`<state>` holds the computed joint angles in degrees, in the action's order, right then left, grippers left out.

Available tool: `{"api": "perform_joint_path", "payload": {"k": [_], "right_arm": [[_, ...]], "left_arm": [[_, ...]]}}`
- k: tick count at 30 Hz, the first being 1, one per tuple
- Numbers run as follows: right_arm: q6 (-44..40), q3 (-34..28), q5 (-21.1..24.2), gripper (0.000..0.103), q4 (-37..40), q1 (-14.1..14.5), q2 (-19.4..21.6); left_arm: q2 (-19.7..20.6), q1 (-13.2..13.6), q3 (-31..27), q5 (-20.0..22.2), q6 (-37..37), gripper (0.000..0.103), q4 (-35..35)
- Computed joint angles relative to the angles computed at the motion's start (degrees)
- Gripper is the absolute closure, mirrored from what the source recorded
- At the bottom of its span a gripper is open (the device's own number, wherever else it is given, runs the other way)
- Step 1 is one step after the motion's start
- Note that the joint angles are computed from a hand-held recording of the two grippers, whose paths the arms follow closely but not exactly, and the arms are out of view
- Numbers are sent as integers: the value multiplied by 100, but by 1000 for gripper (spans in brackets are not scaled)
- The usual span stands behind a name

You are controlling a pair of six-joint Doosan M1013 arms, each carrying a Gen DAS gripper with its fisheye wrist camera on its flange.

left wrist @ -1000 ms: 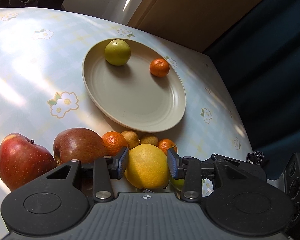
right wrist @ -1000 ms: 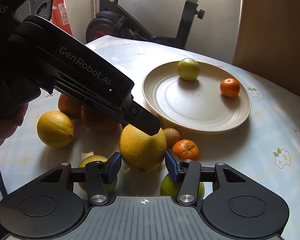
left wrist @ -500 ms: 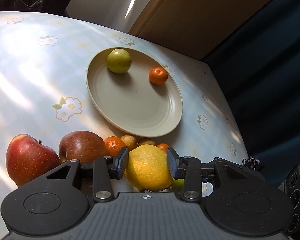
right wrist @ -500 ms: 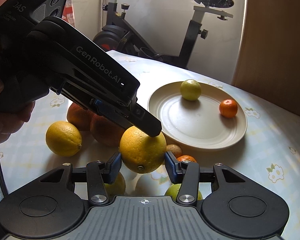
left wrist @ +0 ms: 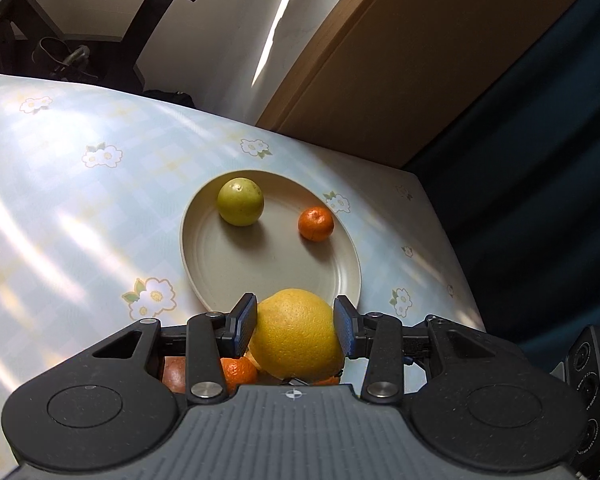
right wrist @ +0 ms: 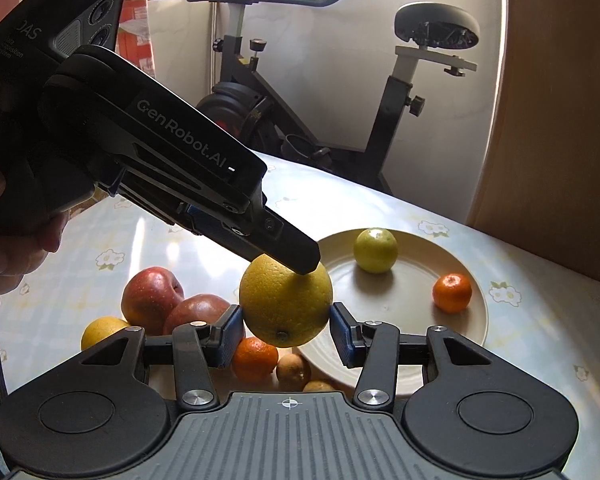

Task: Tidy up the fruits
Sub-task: 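Carry the grapefruit onto the plate with the left tool and open it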

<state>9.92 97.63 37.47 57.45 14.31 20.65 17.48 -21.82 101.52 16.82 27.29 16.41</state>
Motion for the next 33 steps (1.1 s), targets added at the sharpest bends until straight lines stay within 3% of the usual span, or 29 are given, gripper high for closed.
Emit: {"api": "perform_joint_path", "payload": {"k": [13, 24, 27, 33], "right_arm": [[1120, -1068, 476, 59, -512, 92, 944], [636, -1052, -271, 59, -296, 257, 1119], [777, -1064, -428, 59, -301, 298, 1134], [1008, -1064, -655, 55, -487, 364, 1123]], "left_arm": [[588, 456, -695, 604, 917, 60, -613], [683, 675, -608, 121, 668, 60, -951], [636, 654, -542, 48, 60, 60, -385], [524, 527, -439, 295, -1519, 60, 1197]]}}
